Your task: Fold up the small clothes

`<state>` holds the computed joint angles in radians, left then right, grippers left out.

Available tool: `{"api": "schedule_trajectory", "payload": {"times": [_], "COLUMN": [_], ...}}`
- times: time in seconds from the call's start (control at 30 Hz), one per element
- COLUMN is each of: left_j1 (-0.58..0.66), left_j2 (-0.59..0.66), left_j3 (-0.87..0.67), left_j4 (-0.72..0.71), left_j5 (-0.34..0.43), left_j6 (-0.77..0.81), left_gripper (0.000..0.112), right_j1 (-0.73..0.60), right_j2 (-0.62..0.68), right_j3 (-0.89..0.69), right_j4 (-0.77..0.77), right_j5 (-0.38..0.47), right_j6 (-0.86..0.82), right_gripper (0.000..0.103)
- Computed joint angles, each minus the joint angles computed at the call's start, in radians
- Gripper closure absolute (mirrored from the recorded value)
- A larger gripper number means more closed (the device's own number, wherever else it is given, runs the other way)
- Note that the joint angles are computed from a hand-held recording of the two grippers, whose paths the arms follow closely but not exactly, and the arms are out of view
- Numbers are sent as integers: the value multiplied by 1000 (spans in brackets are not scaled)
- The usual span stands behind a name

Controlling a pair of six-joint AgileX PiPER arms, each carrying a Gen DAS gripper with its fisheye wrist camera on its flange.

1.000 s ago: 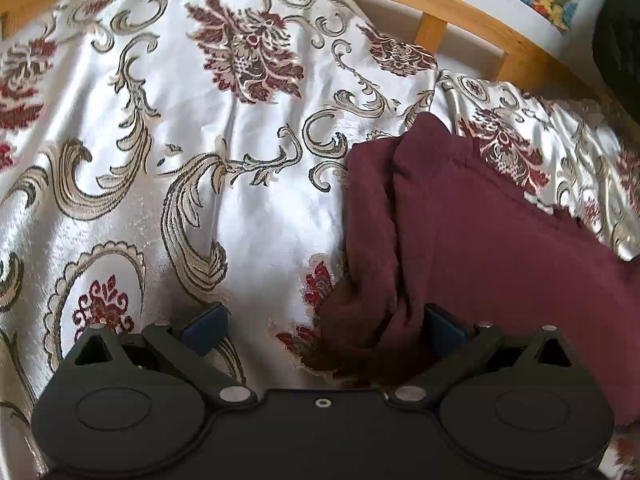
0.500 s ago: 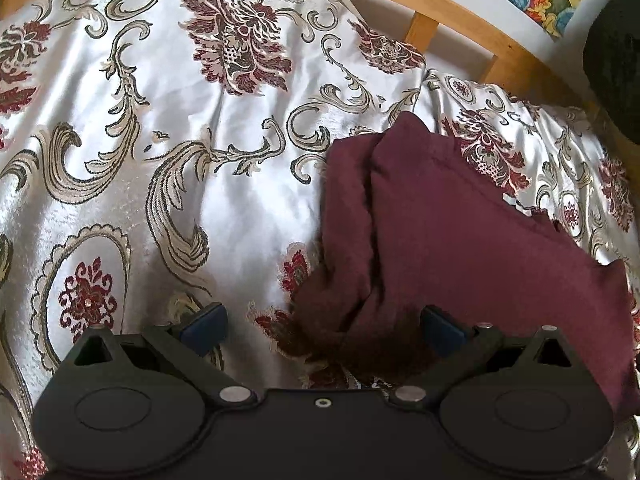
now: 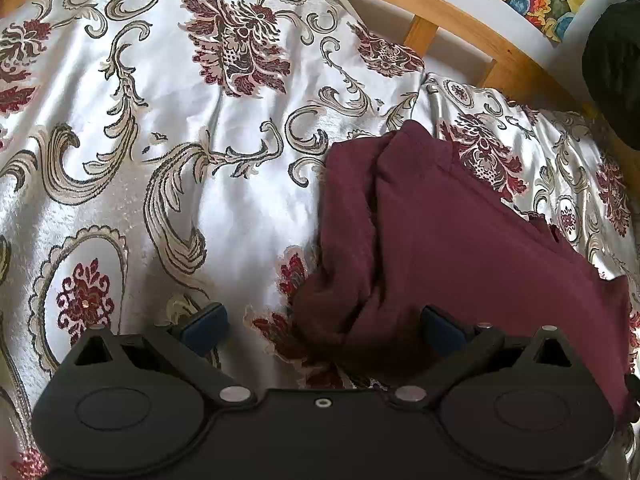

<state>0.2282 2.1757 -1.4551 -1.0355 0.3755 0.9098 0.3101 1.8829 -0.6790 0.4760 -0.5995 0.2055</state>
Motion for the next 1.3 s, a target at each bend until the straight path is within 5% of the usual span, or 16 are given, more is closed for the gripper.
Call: {"api": "schedule_trajectory", "payload": {"times": [0.27,0.37,0.47,0.63,0.73,0.87,1.0,1.13,1.3], "left_j1": [13,13,-2,-30,-40,-40,-38,-44,-60], "left_j2": [13,32,54,81,83,71,68,68,64], "left_j3": [-8,-41,-84,-124,-110,-46,-41,-34,10], "left_j4": [-107,-106,-46,49,30,-179,-181,-198,-407], "left_j5": [41,63,55,15,-20,-59,-58,-73,-123], "left_j6": [122,122,69,-4,26,262,261,284,498], "left_gripper": [10,10,10,10,10,10,10,10,10], "right_j1": [47,77,116,183,187,213,264,299,272], "right_j2": [3,2,11,63,74,112,180,246,235], "right_j3": [3,10,12,-39,-97,-162,-259,-371,-321], "right_j4": [121,178,201,197,191,207,290,470,340], "right_j5": [-36,-101,-190,-285,-195,-157,-161,-58,-45], "right_j6": [-123,-187,-251,-397,-445,-509,-686,-933,-760], "right_gripper": [92,72,31,3,1,1,0,1,1]}}
